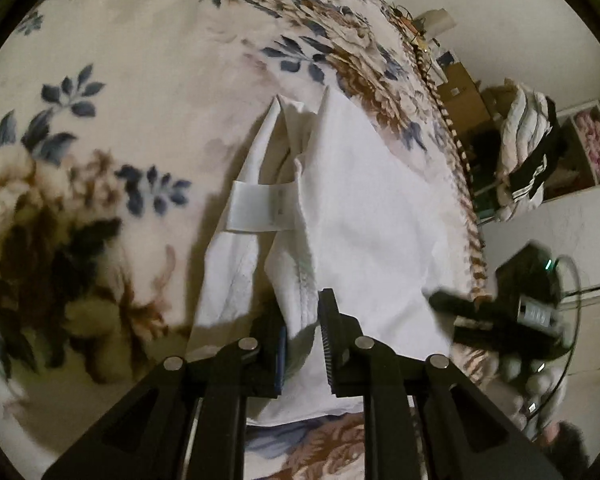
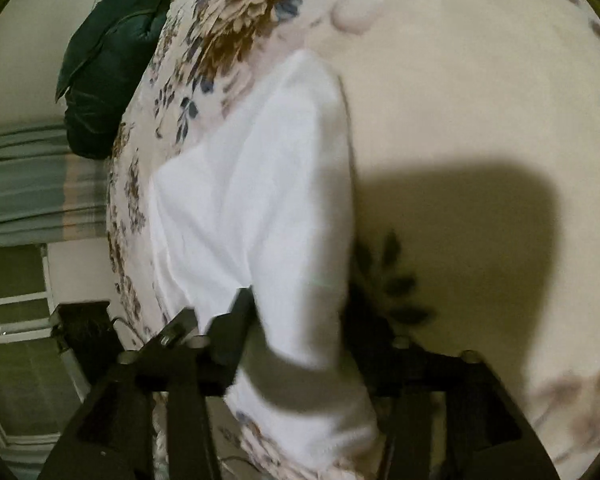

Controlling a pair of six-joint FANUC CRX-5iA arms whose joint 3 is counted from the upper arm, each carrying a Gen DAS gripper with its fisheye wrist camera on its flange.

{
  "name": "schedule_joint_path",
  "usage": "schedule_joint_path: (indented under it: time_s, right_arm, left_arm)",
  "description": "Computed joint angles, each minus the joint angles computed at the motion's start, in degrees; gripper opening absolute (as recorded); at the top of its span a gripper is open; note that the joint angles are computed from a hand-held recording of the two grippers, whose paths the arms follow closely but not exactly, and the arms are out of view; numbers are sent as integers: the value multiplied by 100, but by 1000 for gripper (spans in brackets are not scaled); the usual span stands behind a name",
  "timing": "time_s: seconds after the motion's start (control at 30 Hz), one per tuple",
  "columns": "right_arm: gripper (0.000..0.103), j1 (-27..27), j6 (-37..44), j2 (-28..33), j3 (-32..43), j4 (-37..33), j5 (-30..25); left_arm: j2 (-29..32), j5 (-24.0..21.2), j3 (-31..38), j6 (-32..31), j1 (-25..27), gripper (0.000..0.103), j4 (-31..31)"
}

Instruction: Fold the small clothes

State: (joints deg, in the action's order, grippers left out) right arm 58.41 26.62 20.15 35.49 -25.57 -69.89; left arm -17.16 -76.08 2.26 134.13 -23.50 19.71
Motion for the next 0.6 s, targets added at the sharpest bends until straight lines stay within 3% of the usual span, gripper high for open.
schedule_joint_path:
  time_s: [0.07, 0.13, 0.2, 0.27, 0.3, 0.33, 0.37, 0.4, 0.47, 0.6]
  right_arm:
    - [65, 16, 90, -330, -526, -314, 369]
    - [67, 81, 92, -496, -885, -408, 743]
    - [69, 140, -25, -618, -1206, -454, 1197]
    - [69, 200, -134, -696, -1439, -415, 1562]
    - [64, 250, -175, -733, -1526, -332, 1702]
    - [61, 304, -231, -729, -1547, -205, 1752]
    - [49, 350, -279, -694, -1503, -87, 1733]
    - [41, 379, -263, -679, -1469, -37, 1722]
    - [37, 426, -251, -655, -1363, 85, 1612]
    - [34, 442, -38, -720, -1195, 52, 1452]
  left_arm:
    - [-125, 249, -198, -52, 98, 49, 179]
    - [-153, 500, -420, -180, 185, 63, 427]
    - [-44, 555, -531, -297, 208, 63, 619]
    - [-6, 711, -585, -226, 127, 60, 580]
    - [-8, 797, -563, -158, 65, 53, 493]
    - [-12, 887, -539, -126, -12, 18, 438]
    - [51, 790, -357, 5, -122, 13, 232]
    - [87, 763, -231, 110, -206, 12, 68]
    - [60, 709, -71, 338, -333, 10, -154]
    - [-17, 365, 425, 877, -615, 10, -616]
